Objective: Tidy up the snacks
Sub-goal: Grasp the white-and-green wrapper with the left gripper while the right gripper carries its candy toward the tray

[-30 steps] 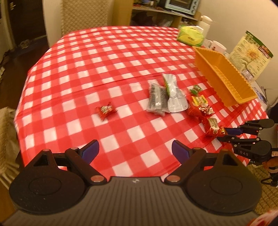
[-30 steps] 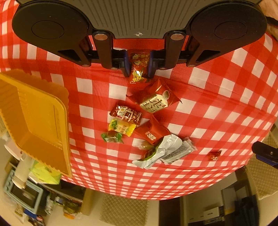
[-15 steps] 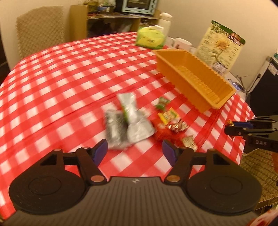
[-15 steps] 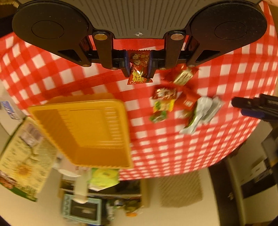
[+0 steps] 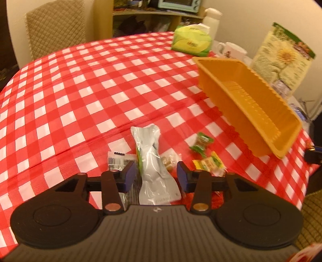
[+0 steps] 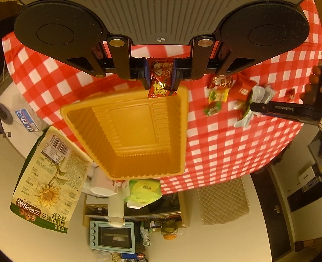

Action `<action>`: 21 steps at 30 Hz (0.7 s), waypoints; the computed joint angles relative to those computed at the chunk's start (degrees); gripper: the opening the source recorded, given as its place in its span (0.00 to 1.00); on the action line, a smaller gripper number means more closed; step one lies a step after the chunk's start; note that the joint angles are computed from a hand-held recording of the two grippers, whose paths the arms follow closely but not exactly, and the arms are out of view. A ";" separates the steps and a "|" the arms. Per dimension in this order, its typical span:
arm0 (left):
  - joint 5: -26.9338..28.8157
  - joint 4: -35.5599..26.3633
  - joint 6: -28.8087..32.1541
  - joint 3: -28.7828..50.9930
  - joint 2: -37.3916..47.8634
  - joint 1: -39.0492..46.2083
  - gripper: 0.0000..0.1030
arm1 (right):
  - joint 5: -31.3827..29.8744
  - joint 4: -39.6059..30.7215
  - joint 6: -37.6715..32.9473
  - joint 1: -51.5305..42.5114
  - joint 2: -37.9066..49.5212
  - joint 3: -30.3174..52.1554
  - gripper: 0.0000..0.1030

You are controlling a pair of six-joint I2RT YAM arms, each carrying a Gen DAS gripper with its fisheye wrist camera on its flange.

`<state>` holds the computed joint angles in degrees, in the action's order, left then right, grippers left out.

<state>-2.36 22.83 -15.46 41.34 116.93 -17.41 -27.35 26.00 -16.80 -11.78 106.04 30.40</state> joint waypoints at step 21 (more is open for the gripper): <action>-4.99 -7.13 -5.43 7.98 5.35 -1.51 0.22 | -7.82 -12.14 -8.05 -8.40 8.76 15.21 0.21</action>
<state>-7.36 15.70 -20.89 49.31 122.28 -18.92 -35.17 13.86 -24.85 -20.18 114.80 45.61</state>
